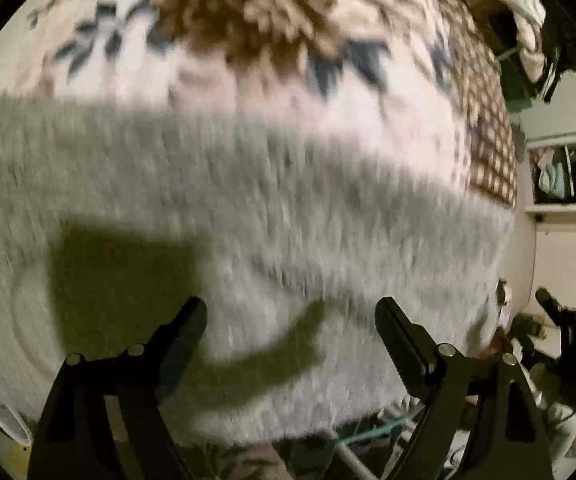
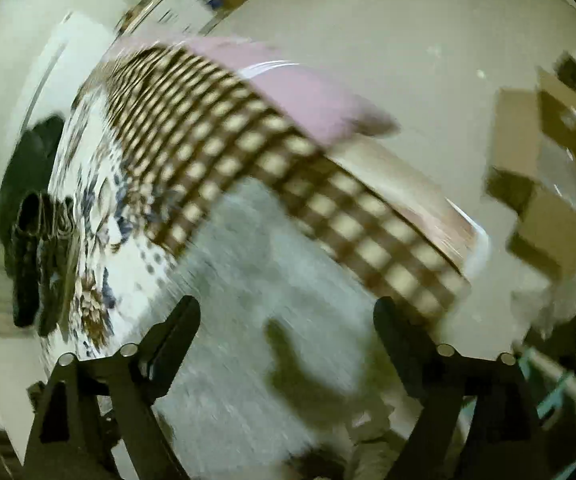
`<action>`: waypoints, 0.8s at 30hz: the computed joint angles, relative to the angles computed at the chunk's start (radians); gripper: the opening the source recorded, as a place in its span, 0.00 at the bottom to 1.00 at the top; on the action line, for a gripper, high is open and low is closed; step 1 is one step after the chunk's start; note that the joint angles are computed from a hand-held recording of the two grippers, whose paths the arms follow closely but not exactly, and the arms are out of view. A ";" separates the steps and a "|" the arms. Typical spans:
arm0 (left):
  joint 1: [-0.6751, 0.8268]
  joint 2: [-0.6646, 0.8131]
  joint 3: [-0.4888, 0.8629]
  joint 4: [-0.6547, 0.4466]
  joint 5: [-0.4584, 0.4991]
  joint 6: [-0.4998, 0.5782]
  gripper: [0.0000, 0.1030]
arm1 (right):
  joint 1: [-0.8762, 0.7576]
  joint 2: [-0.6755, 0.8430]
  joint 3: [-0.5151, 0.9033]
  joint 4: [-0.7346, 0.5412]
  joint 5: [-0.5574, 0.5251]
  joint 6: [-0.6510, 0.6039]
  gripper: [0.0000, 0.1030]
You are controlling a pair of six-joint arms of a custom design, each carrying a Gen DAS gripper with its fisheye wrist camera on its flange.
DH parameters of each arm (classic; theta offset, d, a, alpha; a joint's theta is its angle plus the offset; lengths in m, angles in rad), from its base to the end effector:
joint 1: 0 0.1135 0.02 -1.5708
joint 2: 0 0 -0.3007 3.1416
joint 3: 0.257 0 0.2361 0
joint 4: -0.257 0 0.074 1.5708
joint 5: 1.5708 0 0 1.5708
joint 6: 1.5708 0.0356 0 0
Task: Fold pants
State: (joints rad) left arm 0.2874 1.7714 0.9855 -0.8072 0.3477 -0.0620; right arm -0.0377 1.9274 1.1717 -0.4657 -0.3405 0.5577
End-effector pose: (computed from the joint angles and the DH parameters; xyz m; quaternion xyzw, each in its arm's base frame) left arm 0.2733 0.0681 0.1816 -0.1731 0.9695 -0.1731 0.0085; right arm 0.3693 -0.0020 0.1813 0.2565 0.9365 0.2053 0.1227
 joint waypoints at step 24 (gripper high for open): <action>-0.211 0.201 -0.011 0.140 -0.194 -0.261 1.00 | -0.077 0.264 -0.572 1.178 -0.375 0.390 0.68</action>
State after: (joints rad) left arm 0.0764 1.9725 0.9750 -0.6668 0.1538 -0.3231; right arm -0.1150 2.1915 0.6000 0.7122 -0.7151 0.9473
